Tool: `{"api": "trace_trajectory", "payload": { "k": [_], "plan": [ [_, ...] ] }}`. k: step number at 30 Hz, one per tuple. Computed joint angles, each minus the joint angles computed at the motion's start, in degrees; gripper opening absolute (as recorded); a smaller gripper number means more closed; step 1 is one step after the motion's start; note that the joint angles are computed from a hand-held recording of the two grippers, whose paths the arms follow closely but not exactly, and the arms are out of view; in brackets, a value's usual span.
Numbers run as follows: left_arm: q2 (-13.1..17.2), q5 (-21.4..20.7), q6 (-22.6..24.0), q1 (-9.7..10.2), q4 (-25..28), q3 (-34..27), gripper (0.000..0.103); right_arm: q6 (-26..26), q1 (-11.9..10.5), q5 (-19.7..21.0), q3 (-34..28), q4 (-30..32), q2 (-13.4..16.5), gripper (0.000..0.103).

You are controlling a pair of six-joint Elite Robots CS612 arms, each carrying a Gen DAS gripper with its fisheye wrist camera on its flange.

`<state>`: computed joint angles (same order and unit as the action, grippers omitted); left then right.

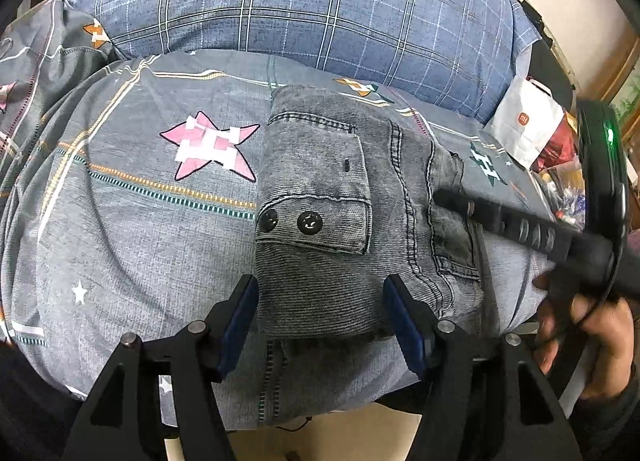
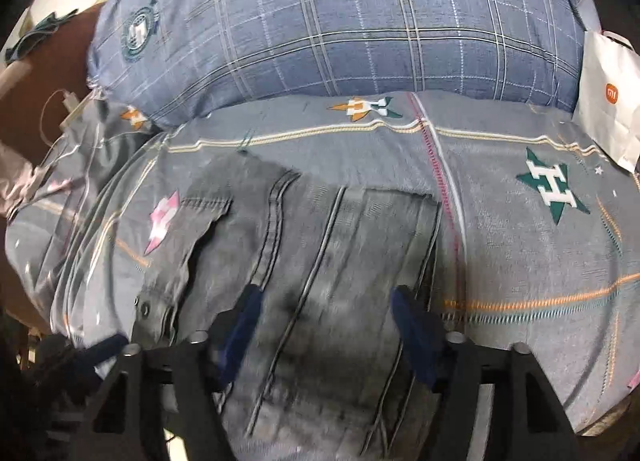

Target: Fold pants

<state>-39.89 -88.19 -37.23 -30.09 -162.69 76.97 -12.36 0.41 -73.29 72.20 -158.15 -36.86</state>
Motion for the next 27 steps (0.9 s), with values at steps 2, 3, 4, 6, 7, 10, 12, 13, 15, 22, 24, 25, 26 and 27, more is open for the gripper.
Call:
{"api": "trace_trajectory", "payload": {
  "k": [2,3,4,6,7,10,12,13,15,22,24,25,26,27],
  "plan": [
    [0.02,-0.45,-0.02,0.01,0.76,-0.20,0.066,-2.48,0.19,-2.30,-1.32,5.48,1.21,0.079],
    [-0.07,-0.95,0.20,0.06,1.05,-0.15,0.066,-1.29,-0.34,-0.35,-1.38,5.77,1.46,0.079],
    [-0.33,-1.40,0.89,0.15,0.72,0.30,0.066,0.07,-0.83,1.63,-0.70,4.33,1.19,0.079],
    [-0.39,-0.84,1.27,0.31,0.08,0.63,0.070,3.86,-1.97,5.66,0.51,2.35,0.27,0.079],
    [-0.56,-0.68,0.47,0.63,-0.45,1.05,0.072,6.00,-2.66,7.69,1.22,0.10,-0.06,0.079],
    [-0.41,-1.84,-4.10,1.98,-2.72,1.63,0.074,12.65,-5.30,16.91,1.87,-2.21,-0.04,0.079],
    [0.27,-5.47,-8.14,3.37,-3.24,1.10,0.076,15.26,-6.59,22.31,1.29,0.97,0.45,0.079],
    [0.63,-6.90,-9.45,3.89,-3.19,0.66,0.076,15.54,-7.05,24.06,0.68,3.35,0.79,0.079],
    [1.60,-10.48,-11.77,4.97,-4.89,-0.19,0.076,14.92,-7.60,24.60,0.50,5.36,0.91,0.079],
    [5.36,-18.24,-12.92,6.47,-5.74,-5.73,0.076,12.06,-7.86,29.54,-3.78,13.04,3.29,0.079],
    [5.99,-18.32,-11.60,6.40,-3.63,-7.26,0.076,11.27,-7.57,29.02,-4.90,14.64,3.92,0.079],
    [6.19,-18.35,-11.29,6.36,-3.10,-7.70,0.076,10.99,-7.32,28.02,-5.59,15.24,4.25,0.079],
    [6.58,-18.75,-10.75,6.38,-2.29,-8.46,0.076,10.83,-7.00,26.53,-6.08,15.19,4.54,0.079],
    [6.81,-19.16,-10.35,6.41,-1.92,-8.87,0.076,10.82,-6.77,25.18,-6.72,14.98,4.88,0.079]
  ]
}}
